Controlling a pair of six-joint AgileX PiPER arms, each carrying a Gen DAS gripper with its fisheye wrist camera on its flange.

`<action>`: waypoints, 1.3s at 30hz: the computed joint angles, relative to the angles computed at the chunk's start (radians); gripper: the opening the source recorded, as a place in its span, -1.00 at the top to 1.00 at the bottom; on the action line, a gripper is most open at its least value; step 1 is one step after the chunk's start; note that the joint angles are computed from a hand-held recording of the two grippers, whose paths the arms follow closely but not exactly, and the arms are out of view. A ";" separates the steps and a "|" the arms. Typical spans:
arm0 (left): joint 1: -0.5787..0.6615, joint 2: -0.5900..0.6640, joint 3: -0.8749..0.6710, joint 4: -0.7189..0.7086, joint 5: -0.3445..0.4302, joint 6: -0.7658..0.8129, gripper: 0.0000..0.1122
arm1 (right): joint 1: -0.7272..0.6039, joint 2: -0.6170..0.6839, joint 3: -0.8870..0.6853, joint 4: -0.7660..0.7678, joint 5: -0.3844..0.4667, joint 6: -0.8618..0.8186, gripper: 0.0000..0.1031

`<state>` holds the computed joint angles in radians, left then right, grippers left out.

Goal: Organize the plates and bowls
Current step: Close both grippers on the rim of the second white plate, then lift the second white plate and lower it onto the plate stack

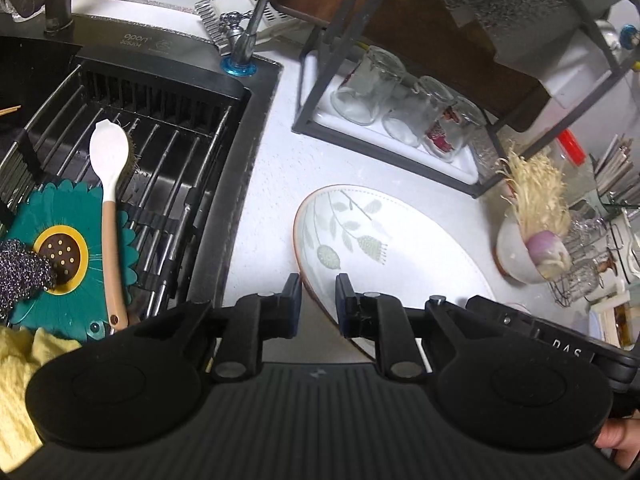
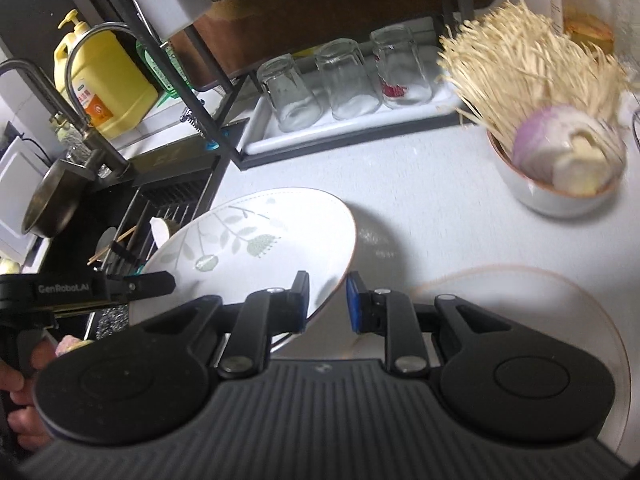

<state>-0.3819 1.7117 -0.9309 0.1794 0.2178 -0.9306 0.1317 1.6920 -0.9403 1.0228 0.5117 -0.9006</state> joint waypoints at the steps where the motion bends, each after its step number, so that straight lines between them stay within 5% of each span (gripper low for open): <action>1: -0.008 -0.012 0.000 0.007 0.011 -0.003 0.63 | -0.004 -0.018 0.015 -0.003 0.003 0.007 0.54; 9: -0.058 -0.129 -0.048 -0.036 0.153 0.035 0.63 | -0.045 -0.194 0.059 -0.114 0.066 0.154 0.54; 19: -0.051 -0.187 -0.120 -0.309 0.249 0.274 0.63 | -0.119 -0.377 0.052 -0.187 0.136 0.276 0.55; 39: -0.138 0.060 -0.400 -0.568 0.404 0.620 0.63 | -0.432 -0.591 0.235 -0.175 0.206 0.255 0.54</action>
<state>-0.5201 1.7716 -1.3304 -0.3885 0.6221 -0.3111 -0.3004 1.1005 -0.7054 0.8474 0.7181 -0.6453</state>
